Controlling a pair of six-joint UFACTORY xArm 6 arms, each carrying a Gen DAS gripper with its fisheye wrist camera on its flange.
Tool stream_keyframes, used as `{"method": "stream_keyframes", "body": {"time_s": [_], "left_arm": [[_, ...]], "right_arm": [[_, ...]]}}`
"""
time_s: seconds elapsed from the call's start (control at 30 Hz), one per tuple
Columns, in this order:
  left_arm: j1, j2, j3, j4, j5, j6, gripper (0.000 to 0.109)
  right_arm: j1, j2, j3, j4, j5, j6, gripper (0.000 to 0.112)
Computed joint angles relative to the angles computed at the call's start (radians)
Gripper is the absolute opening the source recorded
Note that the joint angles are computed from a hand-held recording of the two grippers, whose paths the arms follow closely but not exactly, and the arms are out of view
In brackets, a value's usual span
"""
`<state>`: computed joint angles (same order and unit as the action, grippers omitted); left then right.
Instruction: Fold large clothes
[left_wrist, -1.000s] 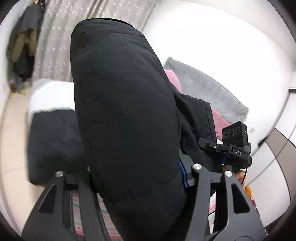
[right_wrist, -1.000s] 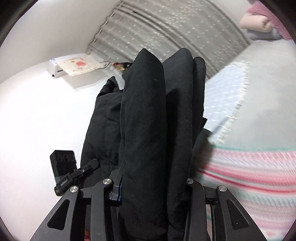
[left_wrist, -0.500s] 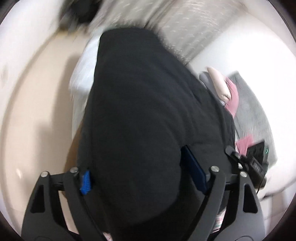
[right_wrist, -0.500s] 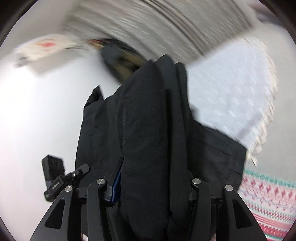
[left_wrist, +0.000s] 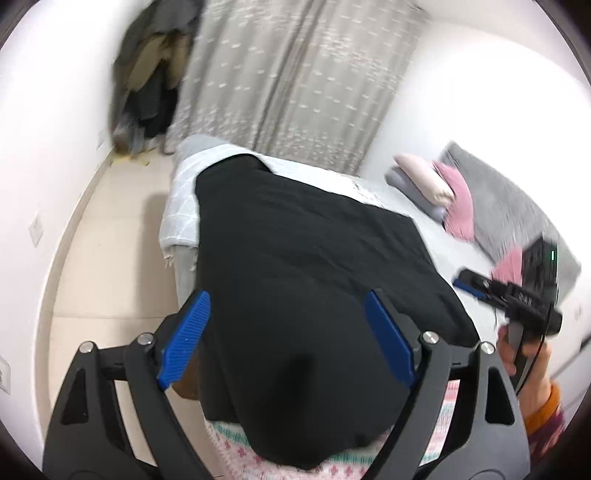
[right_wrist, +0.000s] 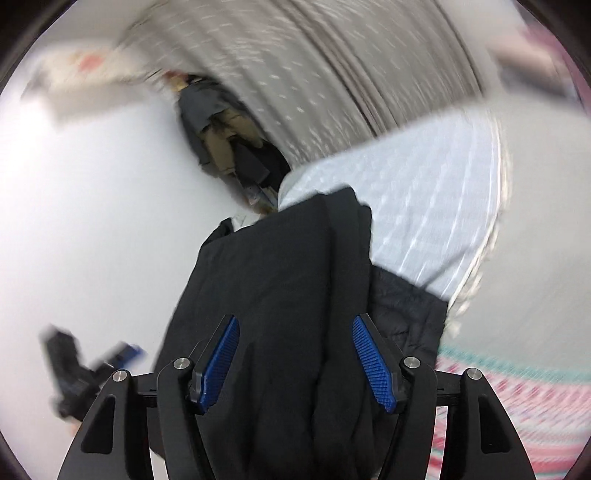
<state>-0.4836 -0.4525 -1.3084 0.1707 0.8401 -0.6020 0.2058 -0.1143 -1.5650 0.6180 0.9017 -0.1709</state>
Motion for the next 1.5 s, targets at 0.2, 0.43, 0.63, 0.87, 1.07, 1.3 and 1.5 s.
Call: {"method": "stream_keyframes", "body": {"time_s": [0.2, 0.43, 0.63, 0.87, 1.07, 1.3, 1.5], "left_arm": [[-0.045, 0.071, 0.016, 0.063, 0.094, 0.014, 0.092], [-0.092, 0.021, 0.06, 0.173, 0.103, -0.158, 0.096], [-0.354, 0.007, -0.05, 0.42, 0.458, -0.44, 0.1], [-0.71, 0.094, -0.204, 0.542, 0.843, -0.676, 0.102], [-0.912, 0.284, -0.388, 0.564, 1.082, -0.825, 0.102], [-0.971, 0.278, -0.314, 0.51, 1.02, -0.974, 0.102], [-1.007, 0.329, -0.354, 0.543, 1.057, -0.989, 0.102]], "right_arm": [[0.096, -0.055, 0.109, -0.304, -0.092, 0.092, 0.065], [0.083, -0.017, 0.119, -0.419, -0.049, 0.178, 0.076], [0.063, -0.225, 0.254, -0.437, -0.004, 0.169, 0.078], [0.035, -0.6, 0.498, -0.517, 0.114, 0.188, 0.092], [0.098, -0.844, 0.607, -0.68, 0.252, 0.288, 0.097], [0.135, -1.024, 0.689, -0.723, 0.375, 0.318, 0.098], [0.232, -1.057, 0.742, -0.798, 0.392, 0.397, 0.098]]}}
